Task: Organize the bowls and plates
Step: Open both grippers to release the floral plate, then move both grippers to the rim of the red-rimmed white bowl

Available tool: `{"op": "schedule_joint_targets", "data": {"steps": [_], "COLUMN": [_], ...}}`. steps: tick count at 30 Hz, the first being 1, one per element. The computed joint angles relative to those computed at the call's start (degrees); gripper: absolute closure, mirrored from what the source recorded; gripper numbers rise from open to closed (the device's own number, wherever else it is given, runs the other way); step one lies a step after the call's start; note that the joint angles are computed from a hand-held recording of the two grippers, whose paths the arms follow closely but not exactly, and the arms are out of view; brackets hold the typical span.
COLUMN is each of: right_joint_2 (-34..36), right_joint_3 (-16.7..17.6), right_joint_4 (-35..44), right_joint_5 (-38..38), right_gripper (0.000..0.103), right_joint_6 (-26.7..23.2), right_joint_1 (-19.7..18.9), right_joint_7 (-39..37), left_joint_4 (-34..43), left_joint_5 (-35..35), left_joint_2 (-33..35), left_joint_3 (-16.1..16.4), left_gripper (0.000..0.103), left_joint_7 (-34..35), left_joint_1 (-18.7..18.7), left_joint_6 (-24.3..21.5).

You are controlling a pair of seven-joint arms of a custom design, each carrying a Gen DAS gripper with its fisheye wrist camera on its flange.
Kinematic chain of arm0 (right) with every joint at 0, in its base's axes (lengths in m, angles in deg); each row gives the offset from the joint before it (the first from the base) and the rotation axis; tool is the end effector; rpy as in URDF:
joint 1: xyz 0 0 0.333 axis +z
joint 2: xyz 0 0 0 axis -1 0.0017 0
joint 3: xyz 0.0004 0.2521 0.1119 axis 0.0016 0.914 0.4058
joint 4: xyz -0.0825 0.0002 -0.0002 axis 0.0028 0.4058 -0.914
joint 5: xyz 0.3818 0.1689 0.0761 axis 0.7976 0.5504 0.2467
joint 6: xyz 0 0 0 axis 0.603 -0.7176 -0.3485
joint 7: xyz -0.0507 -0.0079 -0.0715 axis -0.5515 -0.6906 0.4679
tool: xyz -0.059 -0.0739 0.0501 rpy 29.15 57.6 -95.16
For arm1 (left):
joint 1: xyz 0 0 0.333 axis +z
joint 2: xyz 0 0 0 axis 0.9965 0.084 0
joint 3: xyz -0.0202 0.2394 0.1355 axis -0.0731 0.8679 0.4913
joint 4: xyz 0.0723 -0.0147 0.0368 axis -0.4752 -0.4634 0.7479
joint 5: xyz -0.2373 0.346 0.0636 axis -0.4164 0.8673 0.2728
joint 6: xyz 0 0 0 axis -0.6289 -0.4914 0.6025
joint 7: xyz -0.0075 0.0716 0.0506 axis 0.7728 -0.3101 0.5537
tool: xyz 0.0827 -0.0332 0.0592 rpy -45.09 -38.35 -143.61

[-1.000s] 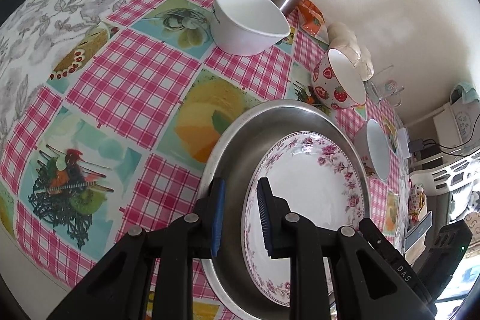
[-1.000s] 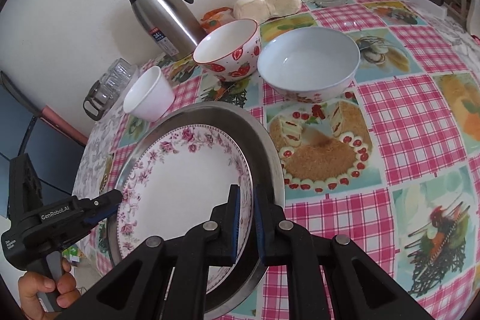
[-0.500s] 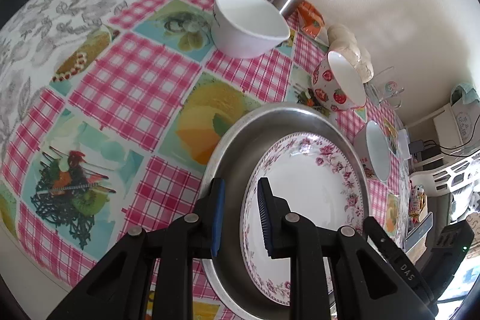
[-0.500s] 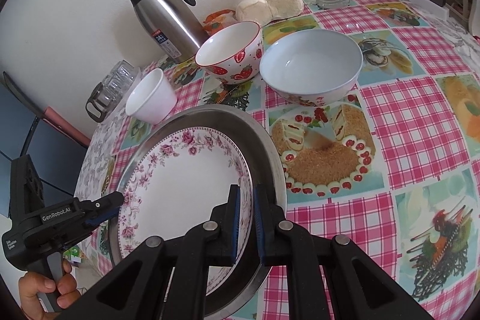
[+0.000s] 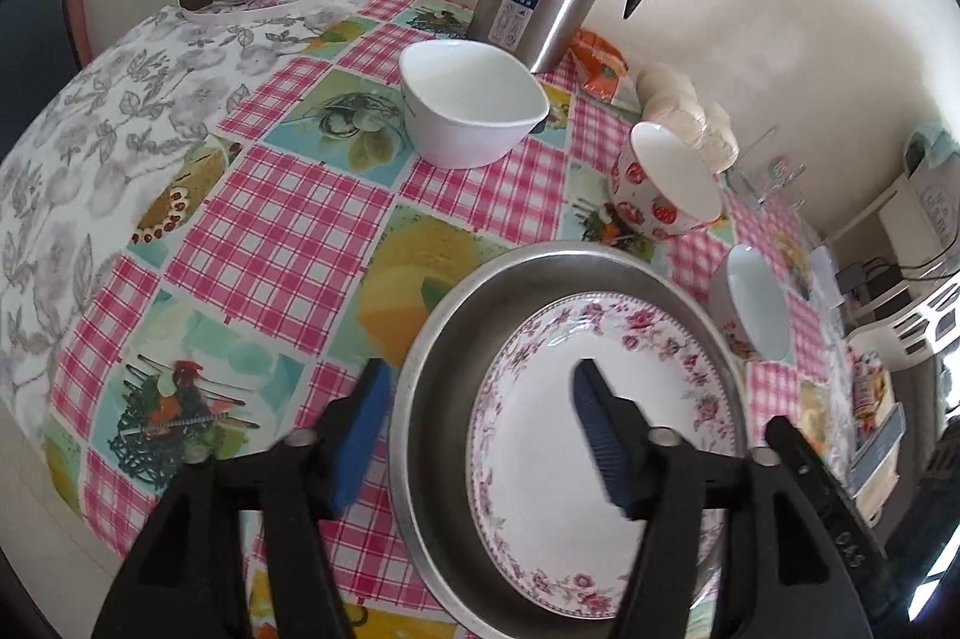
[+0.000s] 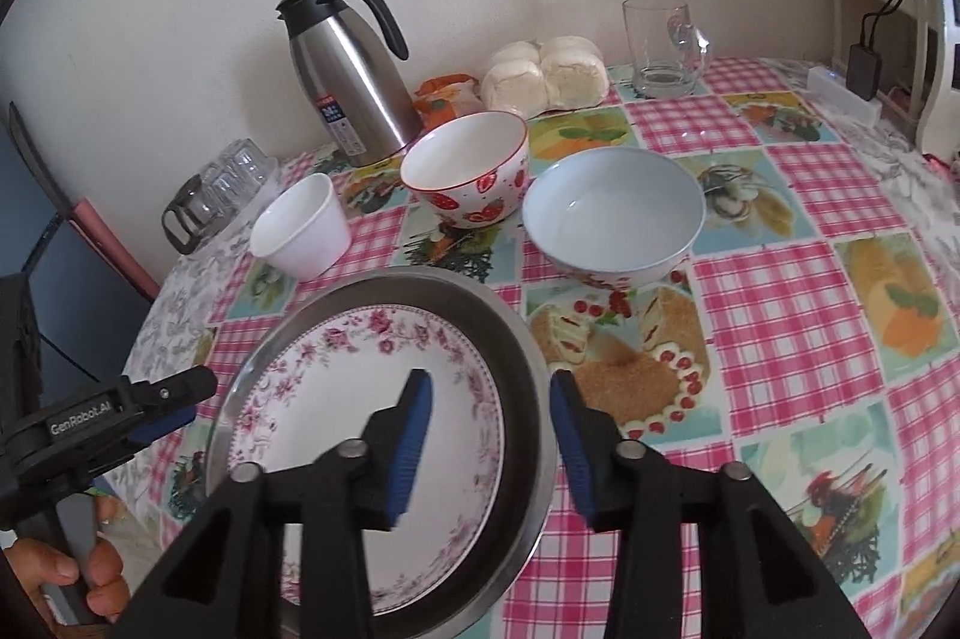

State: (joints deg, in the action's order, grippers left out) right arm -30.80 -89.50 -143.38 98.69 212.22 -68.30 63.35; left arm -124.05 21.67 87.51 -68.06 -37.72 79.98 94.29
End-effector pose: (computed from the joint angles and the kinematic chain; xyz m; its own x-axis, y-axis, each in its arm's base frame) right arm 0.6985 0.2691 0.3104 0.0819 -0.9509 -0.2985 -0.7982 0.1168 -0.5909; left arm 0.6885 -0.1694 0.3101 0.2616 -0.9235 0.2804 -0.8229 -0.3652 -0.4352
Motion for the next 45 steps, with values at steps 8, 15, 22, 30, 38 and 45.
{"op": "schedule_joint_targets", "data": {"steps": [8, 15, 22, 30, 38, 45], "right_joint_2": [0.74, 0.84, 0.67, 1.82, 3.23, 5.37], "right_joint_3": [-2.29, -1.77, -3.64, -5.91, -10.53, -7.35], "right_joint_4": [0.57, 0.39, -0.34, 0.71, 2.59, 7.05], "right_joint_5": [-2.05, -1.89, -2.7, -4.57, -7.6, -8.29], "right_gripper": [0.018, 0.0, 0.0, 0.0, 0.0, 0.0], "right_joint_6": [-0.45, 0.3, 2.16, 3.83, 4.7, 2.08], "right_joint_1": [1.37, 0.67, 1.9, 3.49, 6.21, 3.05], "right_joint_7": [3.11, 3.68, 5.86, 6.94, 11.48, 8.65], "left_joint_4": [1.14, 1.44, 2.71, 7.67, 12.3, 15.72], "left_joint_5": [6.34, 12.54, 19.44, 25.27, 26.7, 19.56], "left_joint_2": [0.31, 0.39, 1.1, 4.62, 8.76, 12.39], "left_joint_3": [2.91, 5.35, 7.06, 7.89, 9.57, 5.67], "left_gripper": [0.019, 0.009, 0.001, 0.001, 0.001, 0.001], "left_joint_7": [-4.38, -9.34, -14.78, -16.06, -18.17, -10.94], "left_joint_1": [-3.05, -5.3, -6.8, -8.39, -9.41, -5.83], "left_joint_6": [-2.44, -2.32, -2.45, -1.3, 4.31, 10.25]}}
